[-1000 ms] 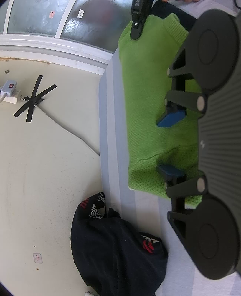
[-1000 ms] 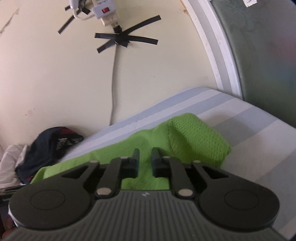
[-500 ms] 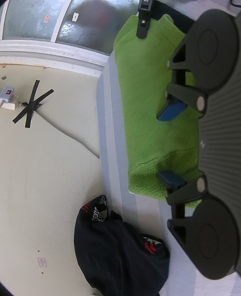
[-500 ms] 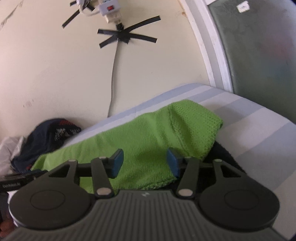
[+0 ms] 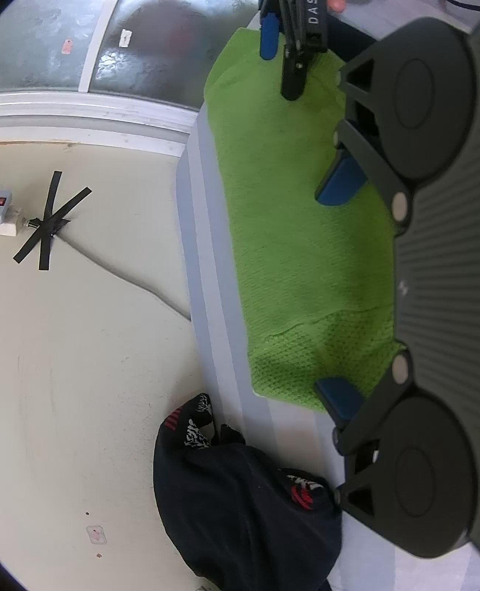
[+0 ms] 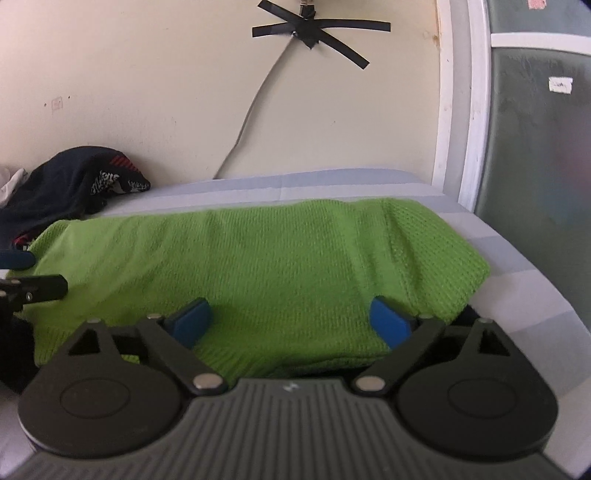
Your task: Fold small clothes
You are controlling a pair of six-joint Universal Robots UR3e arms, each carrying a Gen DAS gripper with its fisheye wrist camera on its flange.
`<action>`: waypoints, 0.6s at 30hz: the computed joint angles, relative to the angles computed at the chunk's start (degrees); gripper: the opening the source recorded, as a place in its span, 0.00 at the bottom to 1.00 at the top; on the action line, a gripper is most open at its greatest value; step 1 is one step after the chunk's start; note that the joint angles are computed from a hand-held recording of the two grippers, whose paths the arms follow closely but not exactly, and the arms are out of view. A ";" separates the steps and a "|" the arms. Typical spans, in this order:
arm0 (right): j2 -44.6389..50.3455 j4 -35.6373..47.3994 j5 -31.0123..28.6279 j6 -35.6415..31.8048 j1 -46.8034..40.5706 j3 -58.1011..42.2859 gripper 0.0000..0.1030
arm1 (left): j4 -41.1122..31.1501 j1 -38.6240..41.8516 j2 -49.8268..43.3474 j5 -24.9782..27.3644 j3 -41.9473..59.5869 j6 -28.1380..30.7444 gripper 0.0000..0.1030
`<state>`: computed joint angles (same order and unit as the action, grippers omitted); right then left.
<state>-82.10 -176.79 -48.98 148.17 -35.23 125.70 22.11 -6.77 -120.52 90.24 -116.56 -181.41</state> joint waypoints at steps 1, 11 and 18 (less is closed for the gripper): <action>0.07 0.20 0.10 -0.03 -0.04 -0.11 0.94 | -0.18 -0.04 0.00 0.10 0.04 0.10 1.00; 0.52 1.37 -3.24 0.98 2.59 -1.92 1.00 | -2.14 -0.28 0.50 0.57 0.27 1.39 1.00; 0.20 1.69 -1.80 0.54 1.62 -1.41 1.00 | -2.50 0.33 0.96 -0.52 -0.20 2.04 1.00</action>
<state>-81.89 -175.10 -50.78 148.71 -33.61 124.28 19.61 -6.44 -119.57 89.72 -116.75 -179.37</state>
